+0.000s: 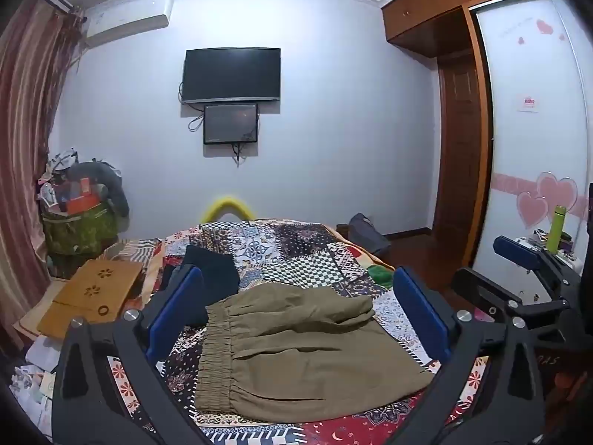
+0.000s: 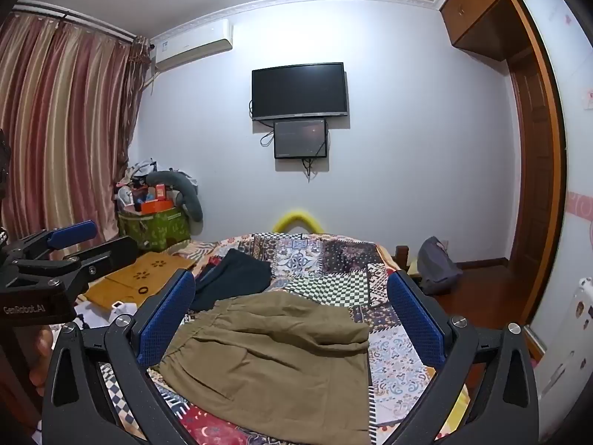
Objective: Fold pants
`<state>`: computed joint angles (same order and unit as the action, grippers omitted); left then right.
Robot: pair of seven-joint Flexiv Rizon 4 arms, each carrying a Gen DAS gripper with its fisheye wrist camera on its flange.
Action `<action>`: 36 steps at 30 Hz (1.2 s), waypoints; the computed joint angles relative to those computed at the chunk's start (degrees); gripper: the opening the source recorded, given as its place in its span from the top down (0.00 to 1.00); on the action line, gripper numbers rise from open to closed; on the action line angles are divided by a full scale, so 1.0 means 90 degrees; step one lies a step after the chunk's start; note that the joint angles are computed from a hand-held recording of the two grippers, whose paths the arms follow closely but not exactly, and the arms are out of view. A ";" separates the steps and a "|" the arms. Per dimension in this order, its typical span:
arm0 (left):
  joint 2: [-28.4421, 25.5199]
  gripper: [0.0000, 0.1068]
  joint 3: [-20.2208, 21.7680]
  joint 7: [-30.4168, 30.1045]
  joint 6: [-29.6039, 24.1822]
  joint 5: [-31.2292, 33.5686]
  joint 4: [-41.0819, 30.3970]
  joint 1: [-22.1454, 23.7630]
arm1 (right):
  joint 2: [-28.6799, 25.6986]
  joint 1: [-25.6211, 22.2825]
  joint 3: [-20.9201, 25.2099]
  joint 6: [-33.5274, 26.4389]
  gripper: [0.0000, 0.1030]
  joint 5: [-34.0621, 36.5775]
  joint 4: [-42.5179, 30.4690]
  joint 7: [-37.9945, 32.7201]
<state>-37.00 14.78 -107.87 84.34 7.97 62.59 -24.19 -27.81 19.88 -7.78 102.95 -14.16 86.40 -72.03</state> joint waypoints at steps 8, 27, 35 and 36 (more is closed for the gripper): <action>0.0053 0.04 -0.0292 0.0205 -0.0046 -0.0171 0.0101 0.0242 | 0.0025 0.0080 -0.0098 -0.0059 0.00 0.0010 0.0056 0.0060; -0.0151 0.04 0.0084 -0.0243 -0.0139 0.0104 -0.0120 0.0054 | -0.0055 0.0193 -0.0231 -0.0026 0.00 0.0034 0.0008 0.0108; -0.0077 0.04 0.0131 -0.0287 -0.0057 0.0187 -0.0022 0.0008 | 0.0011 0.0237 -0.0288 0.0032 0.00 0.0125 0.0064 0.0103; -0.0077 0.04 0.0149 -0.0296 -0.0076 0.0190 -0.0031 -0.0004 | -0.0002 0.0212 -0.0262 0.0021 0.00 0.0124 0.0037 0.0101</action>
<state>-37.69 16.12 -110.53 83.65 9.68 62.31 -24.22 -27.83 21.79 -10.13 103.14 -13.04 86.74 -71.12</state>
